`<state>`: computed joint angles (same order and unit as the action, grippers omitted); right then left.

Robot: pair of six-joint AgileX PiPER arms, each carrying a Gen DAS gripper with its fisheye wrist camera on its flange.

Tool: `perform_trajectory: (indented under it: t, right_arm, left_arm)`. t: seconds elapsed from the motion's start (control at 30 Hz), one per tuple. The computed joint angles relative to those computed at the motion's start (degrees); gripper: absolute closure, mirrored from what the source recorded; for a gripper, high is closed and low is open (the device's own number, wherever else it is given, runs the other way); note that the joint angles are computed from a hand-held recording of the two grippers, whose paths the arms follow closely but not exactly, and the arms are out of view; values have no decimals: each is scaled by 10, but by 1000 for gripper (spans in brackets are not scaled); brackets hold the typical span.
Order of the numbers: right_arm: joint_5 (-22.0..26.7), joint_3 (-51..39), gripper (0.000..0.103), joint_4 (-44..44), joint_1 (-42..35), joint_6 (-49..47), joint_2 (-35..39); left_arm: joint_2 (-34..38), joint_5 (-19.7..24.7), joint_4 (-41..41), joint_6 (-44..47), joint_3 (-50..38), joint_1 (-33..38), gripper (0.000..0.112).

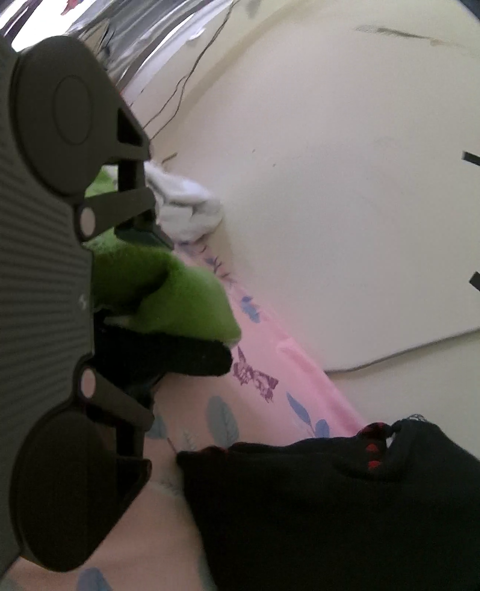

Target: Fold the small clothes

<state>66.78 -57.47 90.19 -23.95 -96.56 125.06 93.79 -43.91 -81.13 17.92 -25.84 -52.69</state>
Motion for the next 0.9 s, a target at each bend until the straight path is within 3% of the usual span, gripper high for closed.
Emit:
perform_trajectory:
  t: [0.1, 0.17, 0.33, 0.4, 0.5, 0.6, 0.67, 0.7, 0.77, 0.9]
  right_arm:
    - [-14, 15, 33, 0, 1, -15, -16]
    - [-29, 34, 33, 0, 1, -31, -36]
    - [-35, 72, 32, -6, -24, -56, -64]
    - [-33, 73, 32, -14, -31, -49, -67]
    - [-30, 73, 32, -24, -37, -46, -69]
    - [-30, 74, 31, -25, -34, -55, -69]
    - [-22, 68, 28, -29, -36, -48, -63]
    - [-17, 65, 27, -31, -37, -45, -61]
    - [-8, 61, 25, -35, -38, -45, -57]
    - [-14, 66, 21, -32, -33, -61, -64]
  left_arm:
    - [-19, -16, -11, -41, 22, -28, 46]
    - [-48, -49, -42, -50, 40, -64, 46]
    - [-121, -149, -142, 82, 12, -143, 46]
    - [-130, -132, -139, 133, -15, -128, 46]
    - [-93, -57, -102, 174, -67, -76, 53]
    - [-25, 48, -48, 188, -119, -11, 72]
    - [22, 119, -58, 217, -163, 26, 72]
    - [51, 128, -95, 251, -190, 34, 71]
    - [79, 90, -115, 274, -213, 16, 67]
    - [116, 44, -149, 330, -247, -15, 48]
